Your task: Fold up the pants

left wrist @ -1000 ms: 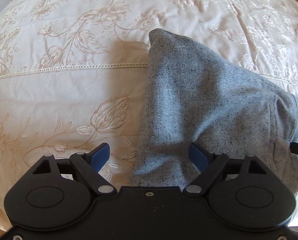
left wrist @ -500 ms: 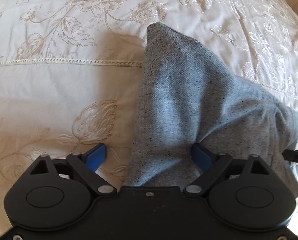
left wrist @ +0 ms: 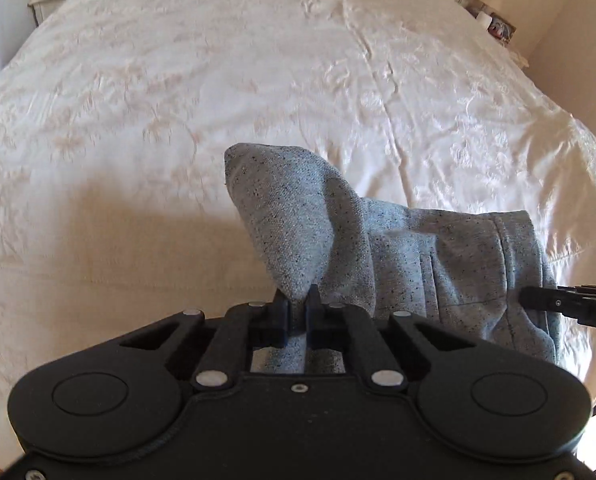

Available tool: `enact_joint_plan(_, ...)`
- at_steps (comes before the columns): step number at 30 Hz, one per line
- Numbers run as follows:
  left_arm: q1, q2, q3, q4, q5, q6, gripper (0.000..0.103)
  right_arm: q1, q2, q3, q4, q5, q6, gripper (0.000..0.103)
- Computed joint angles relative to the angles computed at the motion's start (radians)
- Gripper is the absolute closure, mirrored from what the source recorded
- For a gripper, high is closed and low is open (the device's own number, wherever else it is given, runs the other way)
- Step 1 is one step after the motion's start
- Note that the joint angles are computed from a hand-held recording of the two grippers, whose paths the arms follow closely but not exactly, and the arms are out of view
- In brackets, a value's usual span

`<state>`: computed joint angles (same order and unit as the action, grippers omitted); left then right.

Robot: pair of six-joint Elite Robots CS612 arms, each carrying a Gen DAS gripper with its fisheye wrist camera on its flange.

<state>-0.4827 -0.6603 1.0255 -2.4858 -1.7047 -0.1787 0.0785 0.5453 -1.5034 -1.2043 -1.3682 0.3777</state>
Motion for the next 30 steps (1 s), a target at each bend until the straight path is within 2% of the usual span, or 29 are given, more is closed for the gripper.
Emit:
enact_joint_plan(5, 0.029, 0.11, -0.221, 0.07, 0.004, -0.043, 0.092, -0.004, -0.074, 0.184, -0.187, -0.017, -0.01, 0.084)
enact_joint_plan(6, 0.032, 0.136, -0.268, 0.099, 0.014, -0.044, 0.085, -0.003, -0.087, 0.226, -0.227, -0.025, -0.012, 0.084)
enact_joint_plan(7, 0.03, 0.165, -0.316, 0.135, 0.057, -0.049, 0.077, -0.003, -0.096, 0.261, -0.261, -0.035, 0.001, 0.083)
enact_joint_plan(8, 0.026, 0.192, -0.362, 0.178, 0.116, -0.056, 0.067, -0.002, -0.104, 0.298, -0.287, -0.058, 0.023, 0.078)
enact_joint_plan(9, 0.019, 0.227, -0.418, 0.25, 0.217, -0.086, 0.064, 0.003, -0.116, 0.334, -0.287, -0.102, 0.039, 0.071)
enact_joint_plan(10, 0.015, 0.261, -0.476, 0.325, 0.295, -0.126, 0.069, 0.011, -0.143, 0.397, -0.245, -0.188, 0.054, 0.072)
enact_joint_plan(11, 0.016, 0.282, -0.506, 0.368, 0.332, -0.141, 0.073, 0.024, -0.171, 0.457, -0.201, -0.293, 0.07, 0.071)
enact_joint_plan(12, 0.019, 0.29, -0.518, 0.395, 0.344, -0.153, 0.073, 0.032, -0.186, 0.493, -0.178, -0.357, 0.075, 0.071)
enact_joint_plan(13, 0.022, 0.284, -0.505, 0.399, 0.342, -0.169, 0.073, 0.035, -0.187, 0.5, -0.171, -0.385, 0.084, 0.071)
enact_joint_plan(15, 0.029, 0.237, -0.416, 0.332, 0.308, -0.179, 0.073, 0.037, -0.177, 0.477, -0.186, -0.372, 0.112, 0.071)
enact_joint_plan(18, 0.024, 0.163, -0.292, 0.246, 0.312, -0.141, 0.071, 0.051, -0.175, 0.443, -0.204, -0.368, 0.101, 0.071)
enact_joint_plan(22, -0.008, 0.087, -0.188, 0.177, 0.346, -0.096, 0.066, 0.078, -0.172, 0.381, -0.179, -0.385, 0.056, 0.071)
enact_joint_plan(26, -0.039, 0.019, -0.092, 0.109, 0.343, -0.084, 0.064, 0.107, -0.182, 0.35, -0.149, -0.412, 0.032, 0.07)
enact_joint_plan(30, -0.062, -0.03, -0.028, 0.07, 0.323, -0.092, 0.063, 0.121, -0.176, 0.296, -0.131, -0.384, 0.005, 0.069)
